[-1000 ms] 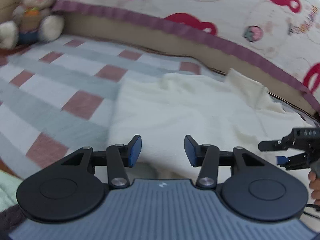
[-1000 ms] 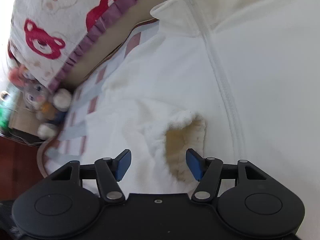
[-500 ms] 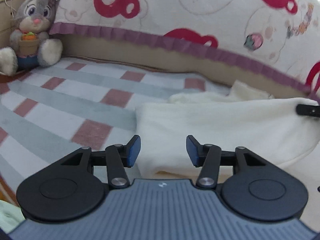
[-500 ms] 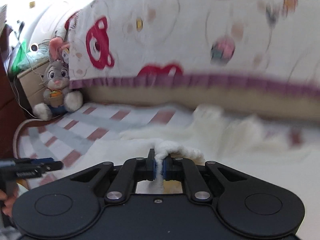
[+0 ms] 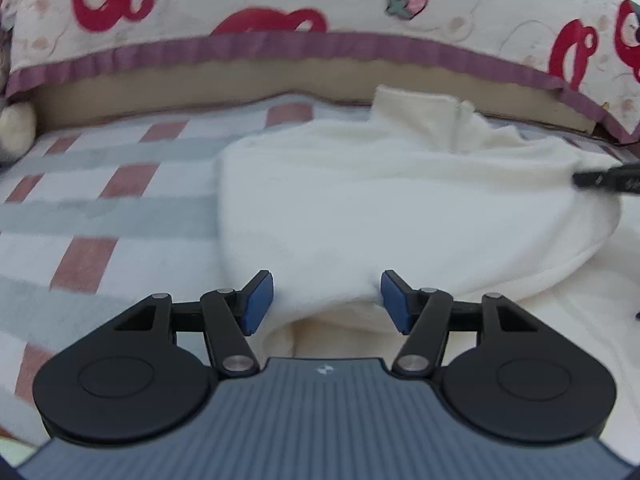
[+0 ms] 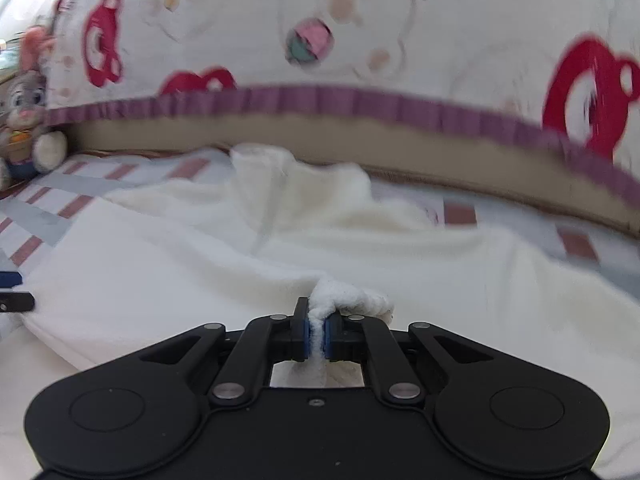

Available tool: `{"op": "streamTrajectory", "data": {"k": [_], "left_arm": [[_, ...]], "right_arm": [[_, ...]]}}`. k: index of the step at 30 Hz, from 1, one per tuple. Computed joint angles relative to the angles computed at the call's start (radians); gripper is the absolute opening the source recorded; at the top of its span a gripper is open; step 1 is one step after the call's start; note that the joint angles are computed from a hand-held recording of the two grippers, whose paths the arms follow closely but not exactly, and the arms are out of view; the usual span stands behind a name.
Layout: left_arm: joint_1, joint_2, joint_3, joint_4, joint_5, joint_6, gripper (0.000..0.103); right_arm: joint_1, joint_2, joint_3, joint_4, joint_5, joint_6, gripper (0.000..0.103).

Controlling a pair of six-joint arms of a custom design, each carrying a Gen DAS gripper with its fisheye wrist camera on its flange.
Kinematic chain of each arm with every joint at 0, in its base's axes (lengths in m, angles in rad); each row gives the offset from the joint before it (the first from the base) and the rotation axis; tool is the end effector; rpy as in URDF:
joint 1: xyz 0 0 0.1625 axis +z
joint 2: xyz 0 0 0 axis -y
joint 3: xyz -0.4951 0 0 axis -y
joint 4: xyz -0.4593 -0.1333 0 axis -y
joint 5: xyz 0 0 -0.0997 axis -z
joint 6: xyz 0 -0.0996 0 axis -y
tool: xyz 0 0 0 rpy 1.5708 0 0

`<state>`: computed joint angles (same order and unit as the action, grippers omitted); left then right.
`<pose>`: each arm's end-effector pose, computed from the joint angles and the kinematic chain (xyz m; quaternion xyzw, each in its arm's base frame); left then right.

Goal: Fold clothes

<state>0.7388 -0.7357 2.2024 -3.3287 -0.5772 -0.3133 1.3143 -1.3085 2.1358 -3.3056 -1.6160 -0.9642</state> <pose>-0.2428 -0.5144 0.0145 0.1562 0.8585 -0.3627 0.3272 -0.0223 -0.5928 0.3199 0.3021 -0.8463 0.3475 0.2678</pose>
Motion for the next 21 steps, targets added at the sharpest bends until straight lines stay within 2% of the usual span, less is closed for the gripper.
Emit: {"op": "streamTrajectory", "data": {"k": [2, 4, 6, 9, 12, 14, 16, 19, 21], "left_arm": [[-0.002, -0.025, 0.011, 0.099, 0.009, -0.063, 0.060], [-0.018, -0.048, 0.017, 0.221, 0.031, -0.149, 0.060], [-0.046, -0.056, 0.033, 0.286, 0.068, -0.202, 0.060], [-0.065, -0.058, 0.027, 0.486, 0.144, -0.309, 0.060], [-0.042, -0.066, 0.022, 0.499, 0.136, -0.384, 0.060], [-0.017, -0.072, 0.015, 0.470, 0.132, -0.450, 0.052], [0.001, -0.070, 0.000, 0.481, 0.147, -0.460, 0.046], [0.003, -0.049, -0.005, 0.410, 0.152, -0.343, 0.022], [-0.007, -0.034, -0.016, 0.467, 0.200, -0.331, 0.018]], "right_arm": [[-0.004, -0.002, 0.017, -0.011, 0.041, -0.089, 0.009], [-0.001, 0.016, 0.013, 0.003, 0.030, -0.124, 0.009], [-0.005, 0.036, 0.002, 0.001, 0.007, -0.082, 0.009], [-0.013, 0.053, -0.016, 0.008, -0.015, -0.011, 0.009], [-0.021, 0.051, -0.023, 0.025, -0.004, 0.034, 0.009], [-0.029, 0.039, -0.020, 0.045, 0.030, 0.061, 0.009], [-0.038, 0.028, -0.018, 0.063, 0.059, 0.077, 0.009], [-0.049, 0.011, -0.020, 0.099, 0.091, 0.115, 0.009], [-0.054, -0.011, -0.020, 0.139, 0.130, 0.134, 0.008]]}}
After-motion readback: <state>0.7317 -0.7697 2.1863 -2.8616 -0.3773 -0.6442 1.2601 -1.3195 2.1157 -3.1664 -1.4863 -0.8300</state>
